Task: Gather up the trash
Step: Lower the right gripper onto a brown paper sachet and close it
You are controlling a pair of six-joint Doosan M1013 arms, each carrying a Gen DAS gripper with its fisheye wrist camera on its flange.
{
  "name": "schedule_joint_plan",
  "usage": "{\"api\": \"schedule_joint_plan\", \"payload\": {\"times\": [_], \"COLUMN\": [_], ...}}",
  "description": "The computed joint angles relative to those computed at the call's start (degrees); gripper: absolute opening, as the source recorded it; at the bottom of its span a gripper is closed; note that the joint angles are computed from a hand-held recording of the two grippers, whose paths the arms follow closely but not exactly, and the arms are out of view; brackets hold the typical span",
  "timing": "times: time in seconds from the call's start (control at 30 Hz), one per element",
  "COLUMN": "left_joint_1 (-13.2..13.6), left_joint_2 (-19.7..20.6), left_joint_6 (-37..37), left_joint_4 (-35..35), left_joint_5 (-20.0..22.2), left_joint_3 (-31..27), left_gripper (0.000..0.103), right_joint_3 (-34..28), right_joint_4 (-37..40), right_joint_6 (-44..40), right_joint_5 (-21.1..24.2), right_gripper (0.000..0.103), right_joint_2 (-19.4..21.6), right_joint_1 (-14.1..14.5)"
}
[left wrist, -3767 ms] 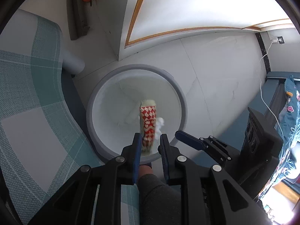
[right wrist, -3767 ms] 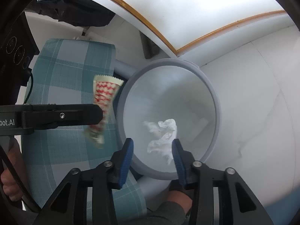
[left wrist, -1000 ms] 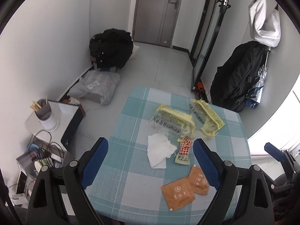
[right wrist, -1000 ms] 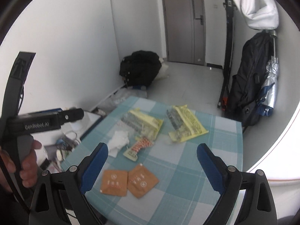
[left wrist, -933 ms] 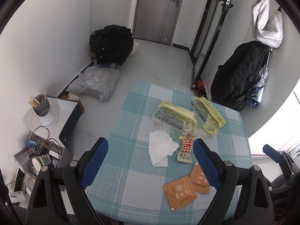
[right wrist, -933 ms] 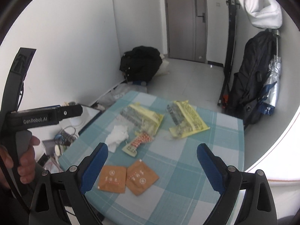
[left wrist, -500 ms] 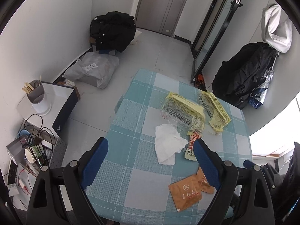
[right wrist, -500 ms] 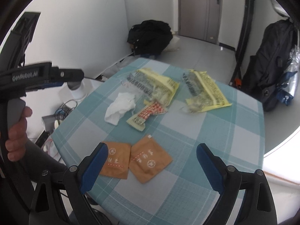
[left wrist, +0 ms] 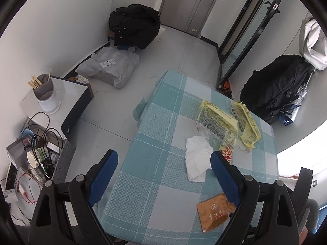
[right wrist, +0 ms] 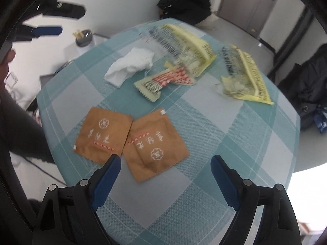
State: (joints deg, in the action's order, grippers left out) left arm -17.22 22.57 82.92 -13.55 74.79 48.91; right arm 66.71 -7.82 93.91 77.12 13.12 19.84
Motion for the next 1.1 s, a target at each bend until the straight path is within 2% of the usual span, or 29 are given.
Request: {"api": "schedule_joint_plan", "payload": {"times": [0.3, 0.47, 0.6, 0.67, 1.0, 1.1], "left_joint_1": [-0.04, -0.24, -0.67, -0.89, -1.26, -1.3], "left_joint_2": [0.02, 0.08, -0.13, -0.35, -1.21, -1.85], "left_joint_6": [0.49, 0.26, 0.59, 0.89, 0.67, 0.86], "left_joint_4": [0.48, 1.23, 2.09, 2.29, 4.36, 4.83], "left_joint_5": [0.77, 1.04, 0.38, -0.1, -1.66, -2.85], "left_joint_3": [0.06, 0.04, 0.36, 0.77, 2.35, 3.53], "left_gripper": [0.09, 0.09, 0.09, 0.09, 0.09, 0.09], "right_joint_3": [-1.04, 0.11, 0.8, 1.28, 4.05, 4.33], "right_joint_4": [4.86, 4.67, 4.26, 3.58, -1.24, 0.0], "right_joint_6": [-1.21, -1.41, 0.14, 1.17, 2.95, 3.09], "right_joint_5": [-1.27, -3.16, -4.23, -4.85, -8.42, -8.83], "right_gripper": [0.086, 0.068, 0.062, 0.053, 0.044, 0.042], "right_joint_2": [1.34, 0.41, -0.08, -0.45, -2.3, -2.57], "right_joint_1": [-1.93, -1.44, -1.16, -0.99, 1.02, 0.93]}}
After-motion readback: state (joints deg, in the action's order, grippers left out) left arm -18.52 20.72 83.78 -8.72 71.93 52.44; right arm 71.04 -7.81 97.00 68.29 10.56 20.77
